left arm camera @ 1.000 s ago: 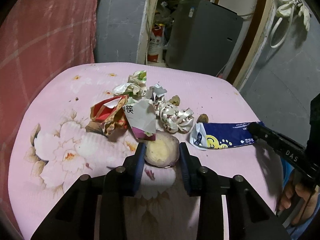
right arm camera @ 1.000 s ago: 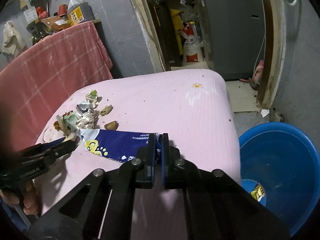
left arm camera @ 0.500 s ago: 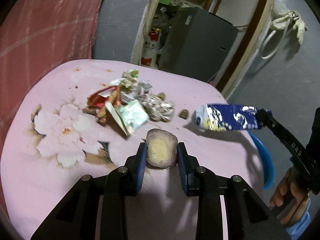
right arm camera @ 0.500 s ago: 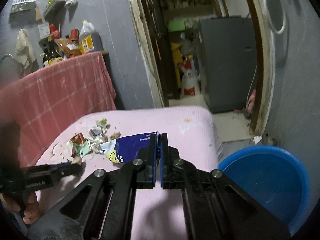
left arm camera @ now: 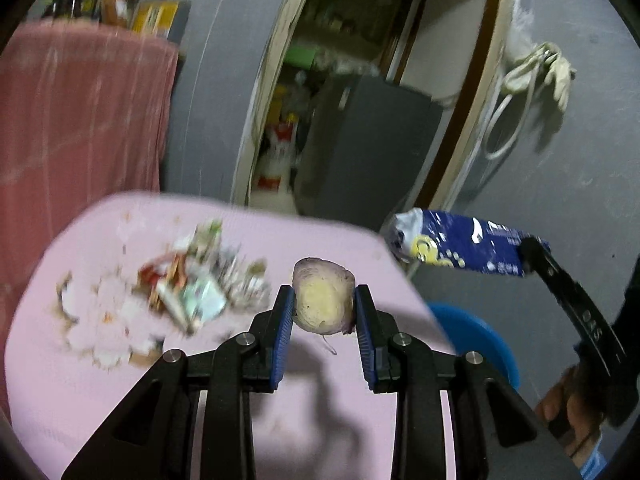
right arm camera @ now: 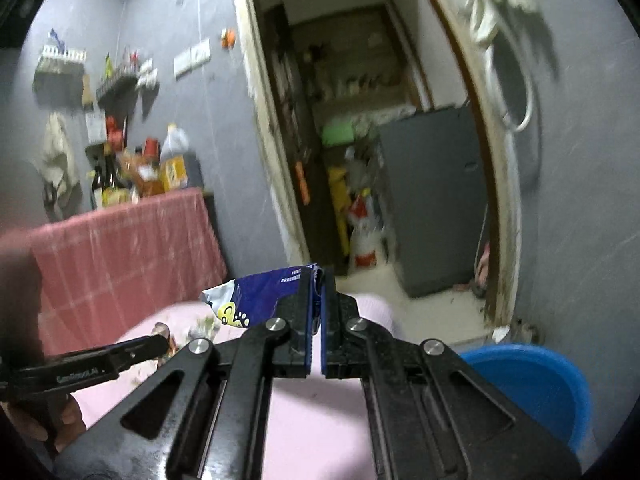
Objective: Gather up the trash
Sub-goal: 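Carry both held items over the blue basin and open both tools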
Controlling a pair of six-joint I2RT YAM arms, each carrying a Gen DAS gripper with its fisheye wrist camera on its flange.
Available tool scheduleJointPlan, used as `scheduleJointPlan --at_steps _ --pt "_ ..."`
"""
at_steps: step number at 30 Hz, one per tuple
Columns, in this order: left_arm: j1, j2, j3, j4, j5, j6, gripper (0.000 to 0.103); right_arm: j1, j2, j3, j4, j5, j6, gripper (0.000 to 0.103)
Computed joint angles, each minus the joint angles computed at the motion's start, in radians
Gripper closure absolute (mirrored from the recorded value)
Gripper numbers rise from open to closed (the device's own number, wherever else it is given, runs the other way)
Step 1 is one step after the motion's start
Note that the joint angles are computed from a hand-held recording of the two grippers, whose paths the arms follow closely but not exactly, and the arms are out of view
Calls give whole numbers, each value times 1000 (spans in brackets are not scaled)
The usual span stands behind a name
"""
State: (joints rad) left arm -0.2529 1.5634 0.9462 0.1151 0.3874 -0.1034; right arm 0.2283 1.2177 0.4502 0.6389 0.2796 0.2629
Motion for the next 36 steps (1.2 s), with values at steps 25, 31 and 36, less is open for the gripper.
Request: scheduleJointPlan --at_steps 25,31,36 --pt "-442 124 147 158 -201 -8 77 -358 -416 -138 -294 110 124 100" --pt "-450 262 306 -21 -150 1 77 -462 -289 -83 -354 -16 165 100" --pt "-444 346 392 -122 -102 -1 76 -488 -198 -45 -384 -56 193 97"
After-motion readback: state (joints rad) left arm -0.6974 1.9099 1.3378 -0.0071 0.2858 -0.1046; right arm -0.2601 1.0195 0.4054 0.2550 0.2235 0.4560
